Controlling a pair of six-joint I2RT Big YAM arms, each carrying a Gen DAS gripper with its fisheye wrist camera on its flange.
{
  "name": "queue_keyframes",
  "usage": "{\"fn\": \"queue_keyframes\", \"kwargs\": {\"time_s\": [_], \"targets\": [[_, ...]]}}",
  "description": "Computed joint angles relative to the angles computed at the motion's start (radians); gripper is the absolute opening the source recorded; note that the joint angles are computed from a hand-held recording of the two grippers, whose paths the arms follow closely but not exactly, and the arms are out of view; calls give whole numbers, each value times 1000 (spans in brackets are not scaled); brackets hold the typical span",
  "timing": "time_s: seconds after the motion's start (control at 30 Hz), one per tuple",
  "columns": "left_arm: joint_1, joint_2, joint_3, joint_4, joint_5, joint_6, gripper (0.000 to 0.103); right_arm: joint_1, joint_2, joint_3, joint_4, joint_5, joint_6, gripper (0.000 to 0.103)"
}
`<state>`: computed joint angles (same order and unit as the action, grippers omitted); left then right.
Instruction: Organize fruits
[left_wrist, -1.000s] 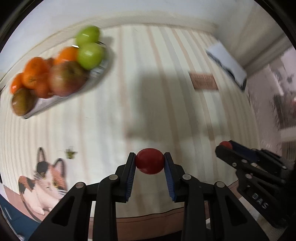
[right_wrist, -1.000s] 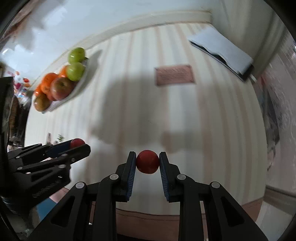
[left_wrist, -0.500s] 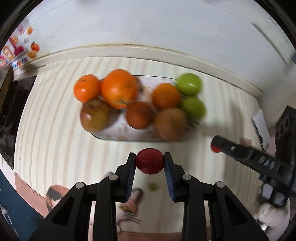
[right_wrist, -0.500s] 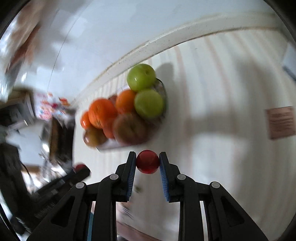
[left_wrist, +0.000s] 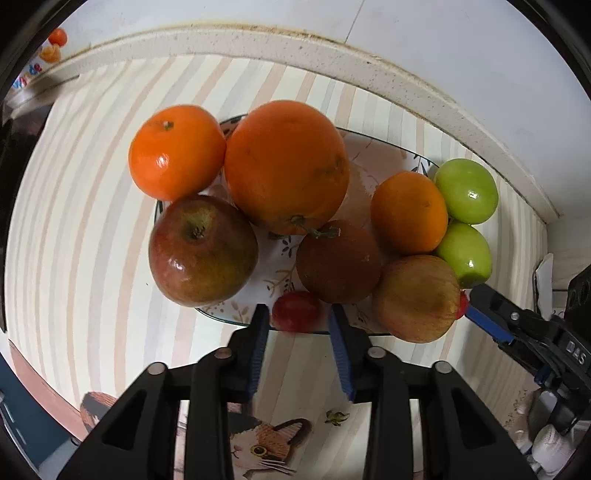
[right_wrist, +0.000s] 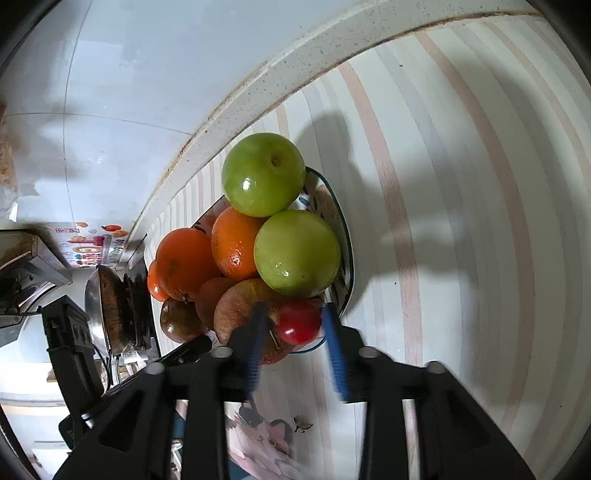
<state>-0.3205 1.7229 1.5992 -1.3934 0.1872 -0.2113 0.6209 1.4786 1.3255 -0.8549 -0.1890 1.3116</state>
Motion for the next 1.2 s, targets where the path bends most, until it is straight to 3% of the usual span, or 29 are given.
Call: {"fn": "queue_keyframes", "kwargs": {"time_s": [0.03,0.07,0.13,0.23,0.4,0.57,0.87,1.2], "targets": [[2,0,-2,7,7,-3,40,-1,-5,-1,-3,1,-4,67],[1,-5,-4,12,5,-5,46,0,-6,2,-6,1,-6,68],[0,-18,-11,21,-1,-9,72,0,-2,16,-29,5,-19,76],[-3,-42,-23,28,-21,-7,87,0,-5,38,-77,10,-53,91],[-13,-124,-89,53,-91,-26,88,43,41,185,-318,138,-212,95],[-30,-204,-158,83,-160,-77,96,109,81,305,-496,290,-331,97],[-84,-306,-195,107,-291,-157,96,197,81,396,-620,452,-414,98],[-136,-443,-179,70,-365,-181,96,291,46,515,-743,572,-361,98]]}}
